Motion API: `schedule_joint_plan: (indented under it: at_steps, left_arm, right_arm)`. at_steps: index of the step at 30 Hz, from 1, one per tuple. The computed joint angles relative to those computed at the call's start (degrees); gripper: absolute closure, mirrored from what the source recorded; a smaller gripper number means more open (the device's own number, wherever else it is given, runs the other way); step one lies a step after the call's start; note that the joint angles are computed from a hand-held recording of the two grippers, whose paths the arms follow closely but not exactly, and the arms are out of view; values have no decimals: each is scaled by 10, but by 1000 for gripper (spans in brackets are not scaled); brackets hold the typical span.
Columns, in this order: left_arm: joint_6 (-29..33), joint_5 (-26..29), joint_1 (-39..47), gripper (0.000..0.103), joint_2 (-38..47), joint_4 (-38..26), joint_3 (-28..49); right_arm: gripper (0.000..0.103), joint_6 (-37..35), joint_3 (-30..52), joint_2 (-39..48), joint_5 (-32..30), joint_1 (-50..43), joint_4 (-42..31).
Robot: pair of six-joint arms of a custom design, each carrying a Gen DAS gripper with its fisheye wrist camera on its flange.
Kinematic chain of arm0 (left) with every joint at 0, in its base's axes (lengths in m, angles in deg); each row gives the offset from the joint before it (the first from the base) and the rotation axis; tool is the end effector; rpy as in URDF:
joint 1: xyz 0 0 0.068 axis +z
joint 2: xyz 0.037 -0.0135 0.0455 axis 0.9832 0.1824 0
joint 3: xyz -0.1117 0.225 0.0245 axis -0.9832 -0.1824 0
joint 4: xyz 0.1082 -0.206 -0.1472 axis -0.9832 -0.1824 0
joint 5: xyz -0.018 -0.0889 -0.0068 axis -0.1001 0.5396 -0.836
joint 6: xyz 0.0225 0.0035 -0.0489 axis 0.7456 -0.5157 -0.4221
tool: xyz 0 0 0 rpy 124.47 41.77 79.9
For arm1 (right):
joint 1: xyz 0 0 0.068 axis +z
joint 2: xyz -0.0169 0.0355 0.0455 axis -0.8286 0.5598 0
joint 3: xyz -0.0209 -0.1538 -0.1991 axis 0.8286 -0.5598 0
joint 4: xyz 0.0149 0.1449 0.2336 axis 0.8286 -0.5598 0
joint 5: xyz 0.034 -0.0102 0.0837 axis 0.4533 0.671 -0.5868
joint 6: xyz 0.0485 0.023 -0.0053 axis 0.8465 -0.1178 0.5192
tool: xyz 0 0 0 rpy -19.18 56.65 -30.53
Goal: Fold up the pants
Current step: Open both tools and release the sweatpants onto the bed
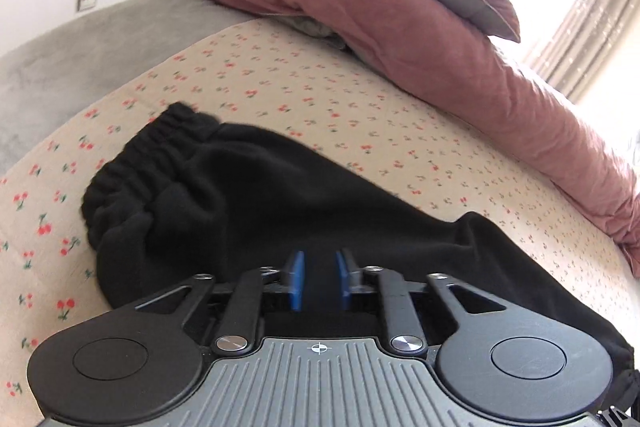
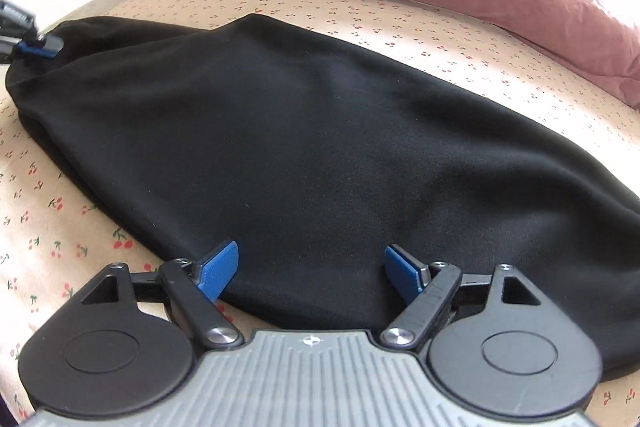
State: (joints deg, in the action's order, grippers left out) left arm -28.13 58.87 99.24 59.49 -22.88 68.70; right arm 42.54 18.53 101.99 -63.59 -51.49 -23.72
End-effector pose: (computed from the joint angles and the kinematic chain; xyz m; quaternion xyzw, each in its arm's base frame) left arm 0.2251 0.0684 0.1456 -0.1621 0.9049 -0.1175 0.3756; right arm 0.1649 0.0212 0.1032 -0.2063 0.9200 0.0783 0.3240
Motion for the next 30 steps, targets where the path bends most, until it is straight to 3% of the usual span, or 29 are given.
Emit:
schedule_joint_plan:
  at_steps: [2,4,7,12,15,18,20,22,25,29,30]
  left_arm:
    - [-33,-41,-58,18,45,46,27]
    - [-54,-70,-117,19,119,65,77]
    - [-73,-9,-178,19,247,88,158]
    - [-186,85,-242,19,401,202,235]
    - [-228,61,-279,20,480,215,290]
    - [-234,37,-300,8,500,290,276]
    - [-206,34,-304,9,487,269,274]
    - [-202,67,-283,10,459,267,258]
    - [-216,127,-232,9,409,322,208]
    - [-199,78,-236,9,429,250,241]
    - [-210,72,-245,9,447,265,243]
  right_arm:
    - [34,-1,5,21,9,15,12]
    - [34,-5,5,15,17,21,6]
    - [33,-8,5,10,7,11,-3]
    - [28,-16,1,19,-16,-10,8]
    - [28,-18,1,20,-21,-13,8]
    - [27,-21,3,25,-23,-15,10]
    - [27,-24,3,24,-23,-16,8]
    - [27,-23,3,23,-19,-14,8]
    - [25,-15,-1,14,-3,-3,7]
    - [18,6,-1,28,30,23,29]
    - [17,11,-1,31,39,30,33]
